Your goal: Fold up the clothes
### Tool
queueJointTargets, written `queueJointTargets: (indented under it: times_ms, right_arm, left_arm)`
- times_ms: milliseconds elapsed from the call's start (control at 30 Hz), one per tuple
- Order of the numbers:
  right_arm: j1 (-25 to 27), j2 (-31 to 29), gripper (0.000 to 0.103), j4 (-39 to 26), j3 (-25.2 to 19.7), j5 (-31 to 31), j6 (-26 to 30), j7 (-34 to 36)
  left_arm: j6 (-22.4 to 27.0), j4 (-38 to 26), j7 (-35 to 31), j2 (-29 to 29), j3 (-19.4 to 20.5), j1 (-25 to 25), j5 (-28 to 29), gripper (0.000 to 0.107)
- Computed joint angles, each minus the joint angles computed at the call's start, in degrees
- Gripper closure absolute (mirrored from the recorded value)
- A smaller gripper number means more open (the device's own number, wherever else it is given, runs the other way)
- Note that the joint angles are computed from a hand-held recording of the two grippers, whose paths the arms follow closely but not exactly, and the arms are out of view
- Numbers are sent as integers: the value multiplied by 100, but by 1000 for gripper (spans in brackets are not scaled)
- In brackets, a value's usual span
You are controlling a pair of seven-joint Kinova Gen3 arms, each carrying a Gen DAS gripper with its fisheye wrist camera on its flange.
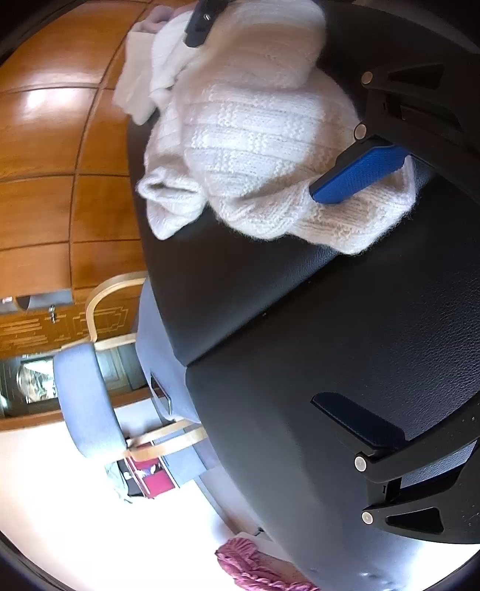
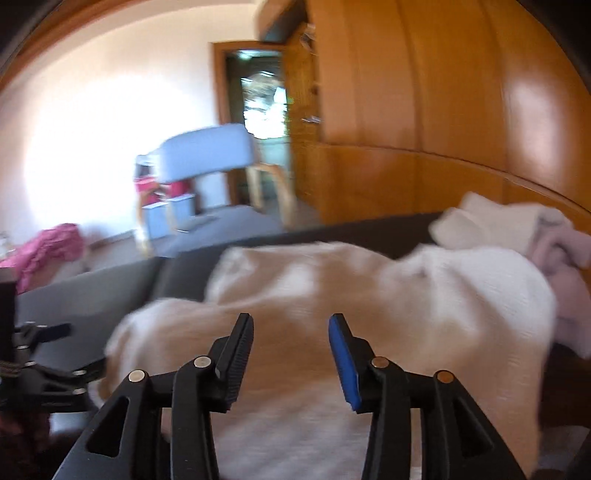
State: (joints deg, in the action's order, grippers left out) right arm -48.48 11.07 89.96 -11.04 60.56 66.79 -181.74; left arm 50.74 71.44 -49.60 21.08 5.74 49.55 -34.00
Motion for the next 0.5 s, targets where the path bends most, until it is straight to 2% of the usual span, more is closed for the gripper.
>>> queueJointTargets:
  times_ms: [100, 167, 233, 300, 367, 433, 500]
  right_arm:
    - [41, 203, 60, -188, 151, -392, 353, 42]
    - [197, 47, 59, 91, 123, -711, 243, 53]
    - [429, -142, 58, 447, 24, -991, 44, 47]
    - [419, -229, 55, 698, 73, -922, -185, -256]
    - [443, -243, 55, 783, 8, -810, -200, -394]
    - [472, -259, 54, 833, -30, -779, -219, -434]
    - [505, -298, 54, 922, -52, -734, -299, -529]
  left_arm:
    - [-527, 209, -368, -243, 508, -696, 622, 5]
    - [-860, 336, -406, -375, 932, -1227, 1088, 5]
    - [-820, 183, -725, -290, 1266, -1639, 1554, 4]
    - [-428, -230, -1163, -32, 1204, -1626, 1889, 5]
    - [-8, -761, -1469, 317, 864, -1305, 2051, 5]
    - [400, -1292, -1914, 683, 589, -1097, 2455, 5]
    - [544, -1516, -2101, 909, 570, -1103, 2857, 5]
